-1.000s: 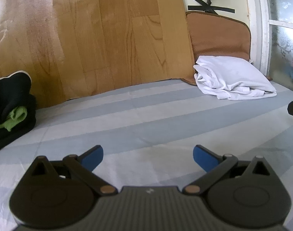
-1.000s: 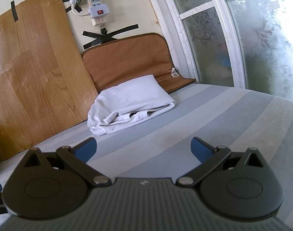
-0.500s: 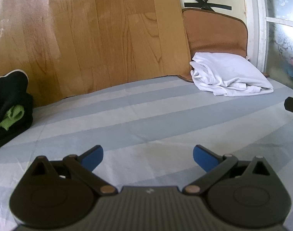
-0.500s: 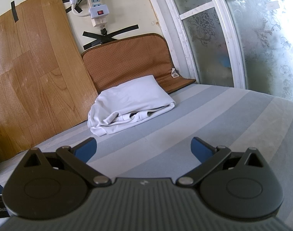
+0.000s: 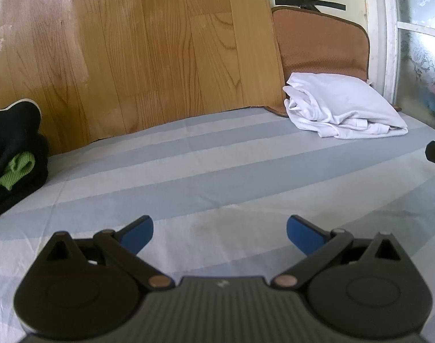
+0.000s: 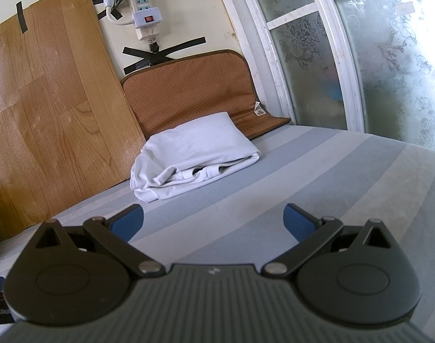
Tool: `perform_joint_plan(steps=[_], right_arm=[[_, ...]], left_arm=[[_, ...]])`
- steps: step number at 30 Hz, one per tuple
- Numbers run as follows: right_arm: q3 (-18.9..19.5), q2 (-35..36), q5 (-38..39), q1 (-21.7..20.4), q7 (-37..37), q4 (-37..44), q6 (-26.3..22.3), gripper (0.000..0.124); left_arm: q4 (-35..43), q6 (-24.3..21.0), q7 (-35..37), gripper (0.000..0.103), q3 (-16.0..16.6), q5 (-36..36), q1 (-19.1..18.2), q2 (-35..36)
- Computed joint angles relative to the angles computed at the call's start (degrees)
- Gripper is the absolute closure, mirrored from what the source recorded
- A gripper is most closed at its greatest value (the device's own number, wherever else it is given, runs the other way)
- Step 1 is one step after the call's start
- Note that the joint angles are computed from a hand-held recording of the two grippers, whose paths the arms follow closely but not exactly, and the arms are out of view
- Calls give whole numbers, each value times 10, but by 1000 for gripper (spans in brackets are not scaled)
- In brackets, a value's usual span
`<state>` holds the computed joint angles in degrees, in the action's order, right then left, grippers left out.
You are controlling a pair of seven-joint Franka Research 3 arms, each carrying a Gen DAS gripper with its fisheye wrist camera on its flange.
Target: Fold small clothes
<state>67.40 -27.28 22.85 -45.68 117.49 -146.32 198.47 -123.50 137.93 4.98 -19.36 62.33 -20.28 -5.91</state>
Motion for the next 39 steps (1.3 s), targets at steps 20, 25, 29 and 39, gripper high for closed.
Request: perform_joint_plan(steps=[20,25,29,39], right_arm=[[1,0,2,0,-1,0,1,21],[-2,-1,0,2,-1,1,-3,21],[-4,-3,-4,2,3,3,-9,21],[3,-8,-18,-8,22,2,-8,21]], left_arm=[[4,0,13,0,2,-11,-2,5],[5,-1,14,0,2,-12,-2,5],[3,1,15,0,3,-14,-2,5],[4,1,16,0,3,-14,-1,6]])
